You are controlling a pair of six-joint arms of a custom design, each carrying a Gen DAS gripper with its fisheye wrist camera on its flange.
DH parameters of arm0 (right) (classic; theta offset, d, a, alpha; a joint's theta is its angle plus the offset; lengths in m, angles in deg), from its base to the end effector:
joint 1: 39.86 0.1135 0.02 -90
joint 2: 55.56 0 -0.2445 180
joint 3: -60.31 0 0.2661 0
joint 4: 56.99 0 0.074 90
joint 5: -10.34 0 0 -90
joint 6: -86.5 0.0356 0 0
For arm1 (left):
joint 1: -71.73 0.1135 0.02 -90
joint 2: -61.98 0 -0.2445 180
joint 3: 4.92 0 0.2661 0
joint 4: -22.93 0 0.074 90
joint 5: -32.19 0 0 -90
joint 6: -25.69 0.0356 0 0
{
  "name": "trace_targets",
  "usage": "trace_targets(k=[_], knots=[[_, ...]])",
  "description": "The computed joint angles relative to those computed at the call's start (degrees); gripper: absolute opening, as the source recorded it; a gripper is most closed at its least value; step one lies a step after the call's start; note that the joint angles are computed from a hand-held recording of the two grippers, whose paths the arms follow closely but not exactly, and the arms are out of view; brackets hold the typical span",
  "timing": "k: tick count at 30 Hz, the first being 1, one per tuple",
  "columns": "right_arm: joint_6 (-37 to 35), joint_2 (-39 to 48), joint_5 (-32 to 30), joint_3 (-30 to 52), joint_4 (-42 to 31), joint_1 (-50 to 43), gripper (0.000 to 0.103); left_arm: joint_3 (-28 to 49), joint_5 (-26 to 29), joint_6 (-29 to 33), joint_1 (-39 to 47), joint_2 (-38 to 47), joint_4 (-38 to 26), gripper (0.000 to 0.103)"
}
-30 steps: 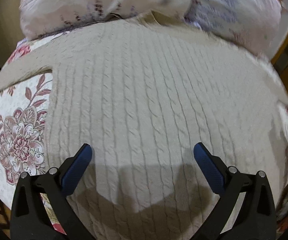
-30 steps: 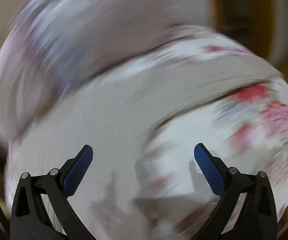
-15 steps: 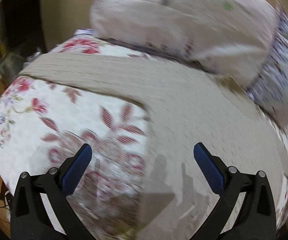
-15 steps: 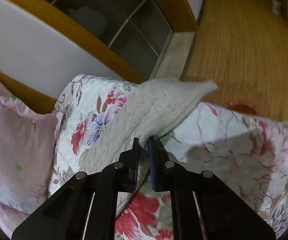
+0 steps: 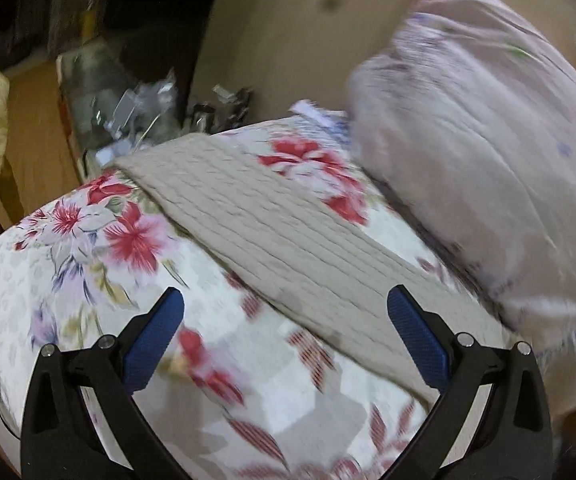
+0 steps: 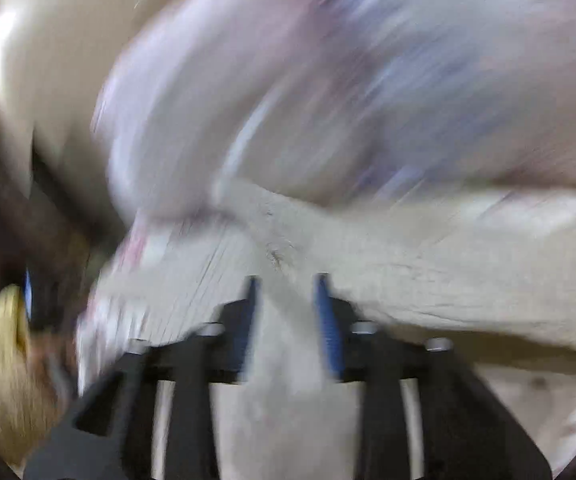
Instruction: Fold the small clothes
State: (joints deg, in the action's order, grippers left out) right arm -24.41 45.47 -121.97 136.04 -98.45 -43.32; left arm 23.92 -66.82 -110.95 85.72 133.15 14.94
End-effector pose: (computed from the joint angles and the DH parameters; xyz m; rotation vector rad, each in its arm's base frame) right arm 0.3478 0.0030 0.1476 -0.5705 2.4181 0.8293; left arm 0.2000 0.0556 0.0817 -1.2885 2.0665 -0.0628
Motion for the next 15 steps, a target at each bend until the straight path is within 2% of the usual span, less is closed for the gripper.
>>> trace_targets(k=[3,6,8,13,15], knots=[[0.55,-2.79,0.39,-6.44,-0.14,4.74,0.044,0.93,8.84,2.15,11.16,5.40,4.88,0.098],[0.82,-4.89,3.62,-9.74,0.01,3.90,0.055,2.15,17.47,3.37,19.65,10.61,9.44,0.080],[1.90,-5.14,5.07,-9.71,-0.98,1.16,0.055,3.30,22.52,3.15,24.83,14.40,12.51,0.069],[6.38,-4.45,6.65,-9.36,-0.30,-3.08,0.056,6.02,28.51,-1.17,31.07,20.09,16.57,0.059],[5.86,-5.67,7.17,-10.66,-0.09,-3.95,0.056,7.75,28.05,-1.03,31.72,21.23,15.06,0.042]])
